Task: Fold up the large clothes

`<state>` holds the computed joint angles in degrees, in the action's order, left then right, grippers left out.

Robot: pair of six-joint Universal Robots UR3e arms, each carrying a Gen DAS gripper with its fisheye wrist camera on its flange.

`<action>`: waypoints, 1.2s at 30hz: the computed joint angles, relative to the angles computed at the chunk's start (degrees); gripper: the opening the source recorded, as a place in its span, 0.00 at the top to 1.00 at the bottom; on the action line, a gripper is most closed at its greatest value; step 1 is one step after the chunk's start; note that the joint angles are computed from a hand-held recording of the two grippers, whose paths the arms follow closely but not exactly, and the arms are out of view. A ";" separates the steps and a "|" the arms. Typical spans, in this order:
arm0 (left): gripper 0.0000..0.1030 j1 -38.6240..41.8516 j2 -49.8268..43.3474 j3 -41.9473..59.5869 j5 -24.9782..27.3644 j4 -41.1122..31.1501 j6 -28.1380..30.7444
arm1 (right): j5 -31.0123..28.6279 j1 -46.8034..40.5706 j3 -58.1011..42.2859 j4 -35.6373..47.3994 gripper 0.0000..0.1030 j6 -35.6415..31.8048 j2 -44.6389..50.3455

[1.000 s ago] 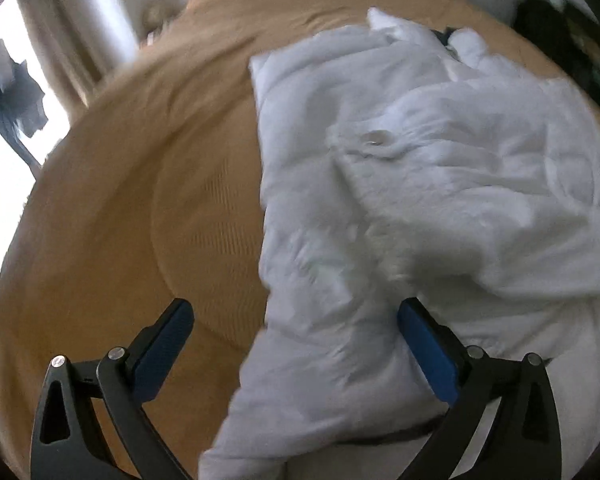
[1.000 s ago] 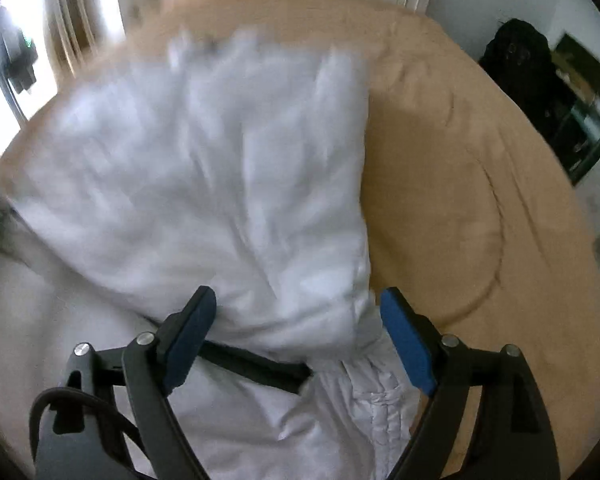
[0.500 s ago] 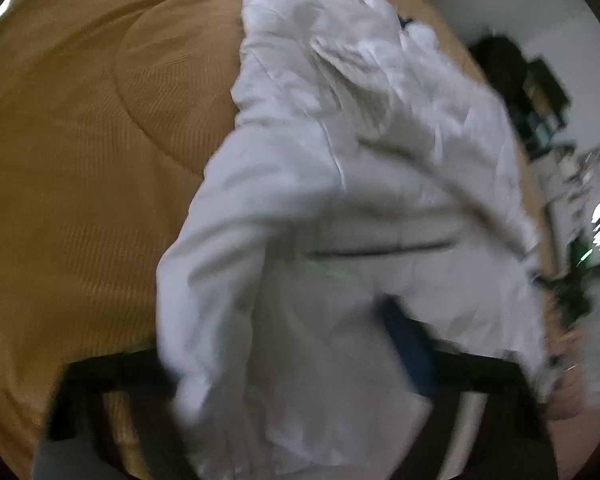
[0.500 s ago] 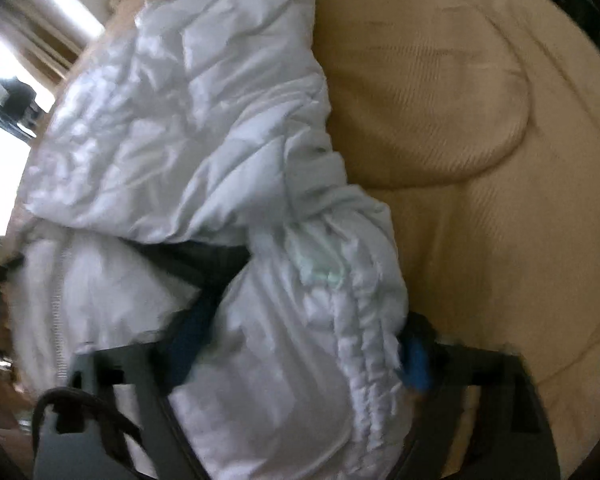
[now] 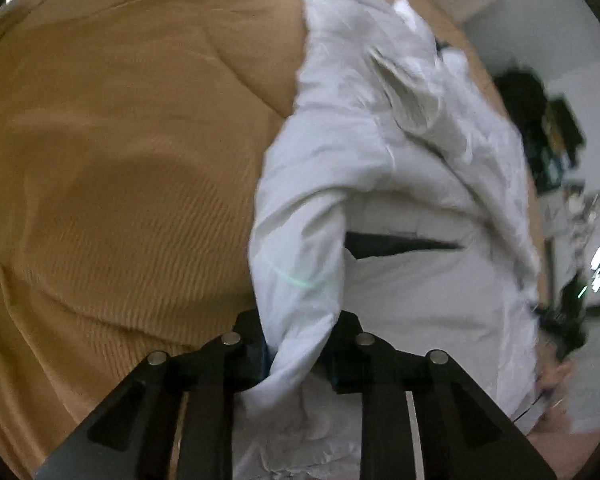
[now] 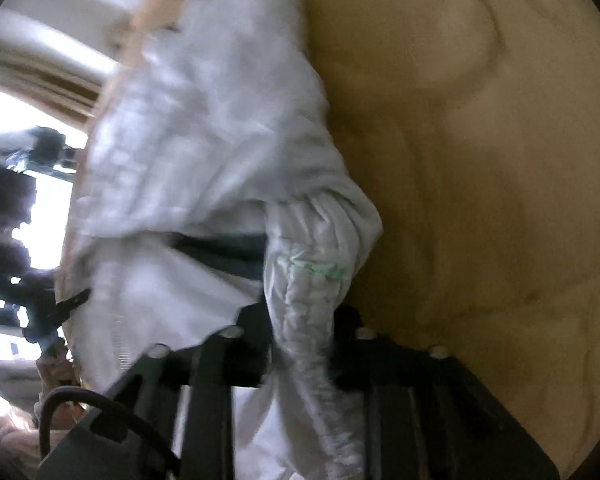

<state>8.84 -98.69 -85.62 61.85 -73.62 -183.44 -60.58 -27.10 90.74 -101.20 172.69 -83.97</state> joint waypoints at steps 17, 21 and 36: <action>0.21 -1.63 21.02 -17.73 1.65 -1.64 2.06 | 4.19 -7.47 17.86 10.03 0.25 -17.88 -20.48; 0.56 -3.73 20.79 -16.41 3.17 -2.08 1.26 | 9.17 -10.36 20.62 14.53 0.56 -22.67 -23.96; 0.79 3.05 34.24 -5.83 -1.97 -23.34 21.95 | 17.26 -13.90 8.07 33.29 0.89 -33.04 -30.49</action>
<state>11.89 -64.45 -91.45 59.88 -96.96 -161.49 -43.32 -41.00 98.80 -67.90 139.66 -114.45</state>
